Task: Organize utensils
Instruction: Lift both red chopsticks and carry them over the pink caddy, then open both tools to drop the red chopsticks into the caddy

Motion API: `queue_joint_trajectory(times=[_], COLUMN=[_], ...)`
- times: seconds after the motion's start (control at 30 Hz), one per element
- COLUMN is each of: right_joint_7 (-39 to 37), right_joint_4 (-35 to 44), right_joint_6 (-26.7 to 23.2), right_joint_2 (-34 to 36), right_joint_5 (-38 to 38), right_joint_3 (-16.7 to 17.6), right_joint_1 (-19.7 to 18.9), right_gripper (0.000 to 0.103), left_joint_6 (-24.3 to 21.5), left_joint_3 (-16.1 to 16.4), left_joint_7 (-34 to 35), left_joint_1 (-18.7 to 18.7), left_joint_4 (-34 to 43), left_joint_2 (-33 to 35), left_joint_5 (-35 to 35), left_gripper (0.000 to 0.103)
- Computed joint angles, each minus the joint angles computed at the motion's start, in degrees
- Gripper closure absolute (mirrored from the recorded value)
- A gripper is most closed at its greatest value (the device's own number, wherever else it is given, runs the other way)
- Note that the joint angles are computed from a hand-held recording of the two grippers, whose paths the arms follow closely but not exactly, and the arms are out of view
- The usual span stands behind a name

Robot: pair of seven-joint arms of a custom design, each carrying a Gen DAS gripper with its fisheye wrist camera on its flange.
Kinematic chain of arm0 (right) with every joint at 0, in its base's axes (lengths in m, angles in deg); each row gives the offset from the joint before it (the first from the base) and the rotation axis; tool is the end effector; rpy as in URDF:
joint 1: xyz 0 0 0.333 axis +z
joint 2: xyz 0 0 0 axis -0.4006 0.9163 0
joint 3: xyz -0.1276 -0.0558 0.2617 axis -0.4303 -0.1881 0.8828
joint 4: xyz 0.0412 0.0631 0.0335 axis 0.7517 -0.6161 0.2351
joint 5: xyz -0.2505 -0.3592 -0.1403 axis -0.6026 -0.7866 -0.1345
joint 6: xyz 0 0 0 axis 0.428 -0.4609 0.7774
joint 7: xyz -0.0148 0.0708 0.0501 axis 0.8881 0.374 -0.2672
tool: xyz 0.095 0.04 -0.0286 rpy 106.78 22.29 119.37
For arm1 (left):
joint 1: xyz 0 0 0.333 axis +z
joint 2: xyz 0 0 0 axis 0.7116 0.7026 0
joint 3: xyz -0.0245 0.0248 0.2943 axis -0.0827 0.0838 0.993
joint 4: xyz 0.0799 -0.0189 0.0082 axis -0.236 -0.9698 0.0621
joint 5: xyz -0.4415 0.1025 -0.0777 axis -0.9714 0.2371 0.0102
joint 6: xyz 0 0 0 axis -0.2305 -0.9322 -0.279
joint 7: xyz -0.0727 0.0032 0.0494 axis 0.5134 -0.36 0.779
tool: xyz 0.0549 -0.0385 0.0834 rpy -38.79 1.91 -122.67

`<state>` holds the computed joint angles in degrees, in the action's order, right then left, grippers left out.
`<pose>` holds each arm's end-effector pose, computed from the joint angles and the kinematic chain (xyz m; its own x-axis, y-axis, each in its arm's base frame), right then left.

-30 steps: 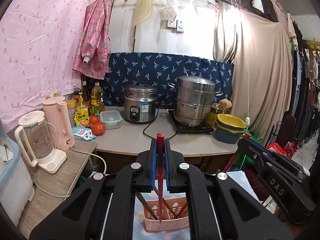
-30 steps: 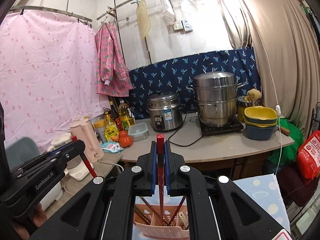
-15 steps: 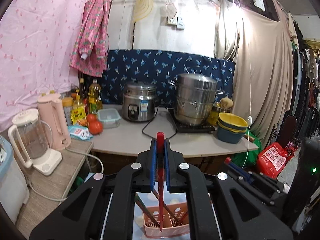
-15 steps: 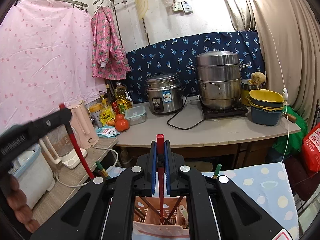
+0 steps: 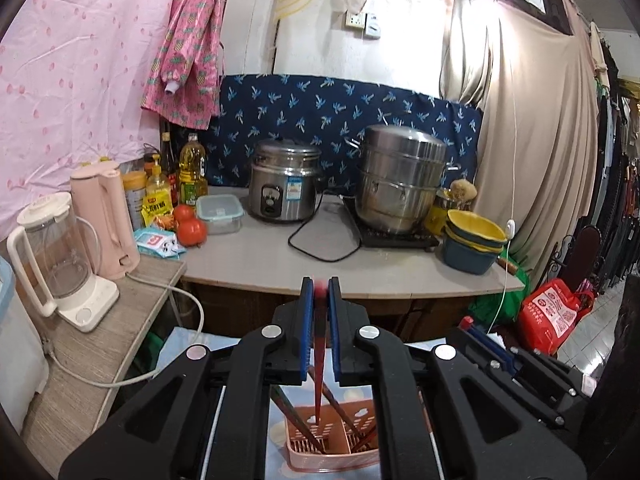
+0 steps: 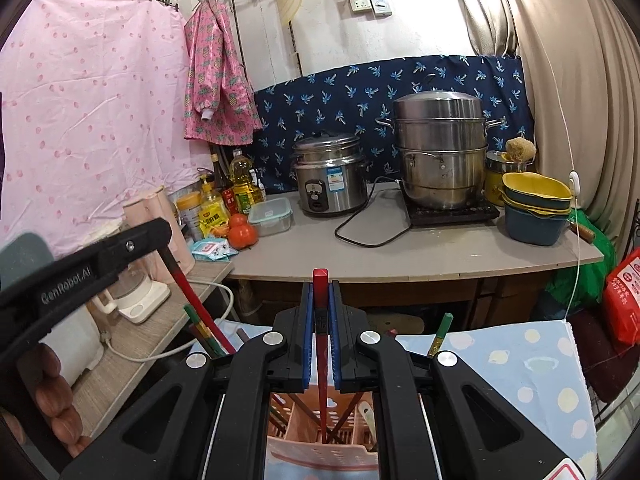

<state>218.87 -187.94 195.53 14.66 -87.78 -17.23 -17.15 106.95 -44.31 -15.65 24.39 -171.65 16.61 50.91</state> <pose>0.5598 0.2417 0.6271 -0.0884 -0.9816 -0.1694 -0.3995 0.1908 -0.8967 0.5979 -0.4084 0.6594 -0.3565 -0.9267 0.1187 -0.4119 0.0419 -0.9103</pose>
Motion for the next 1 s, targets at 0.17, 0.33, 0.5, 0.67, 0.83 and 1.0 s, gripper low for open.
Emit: queue_joint_trajectory(times=[0.17,0.33,0.5,0.67,0.83,1.0], right_joint_7=[3.0,2.92,1.91,0.56,-1.52,-3.97], right_joint_4=[-0.49,-1.63,-3.51,-7.79,-13.62,-21.47], right_joint_6=[-0.6,-0.96,-1.37,-1.85,-2.84,-4.02], right_joint_2=[-0.68,-2.03,-4.03,-8.14,-13.85,-20.75], right_joint_5=[-2.94,-2.99,-1.85,0.71,4.54,11.16], right_joint_3=[0.7,0.68,1.3,2.69,5.05,7.33], right_joint_1=[-0.63,-0.43,-0.55,-0.83,-1.17,-0.08], right_gripper=[0.074,0.073,0.073,0.073,0.073,0.073], left_joint_6=[0.42,0.6,0.44,1.32,1.93,1.48], left_joint_3=[0.4,0.15,-0.68,-1.6,-2.75,-3.42], left_joint_7=[-2.3,-3.55,-3.03,-3.03,-4.61,-1.71], left_joint_1=[-0.12,0.14,0.8,1.65,2.81,2.93], left_joint_4=[-1.5,-3.34,-6.41,-11.81,-19.71,-29.57], left_joint_2=[-0.87,-2.36,-4.75,-8.92,-14.81,-21.31], left_joint_5=[1.59,2.86,1.77,0.7,1.1,-4.88], left_gripper=[0.073,0.072,0.072,0.072,0.072,0.072])
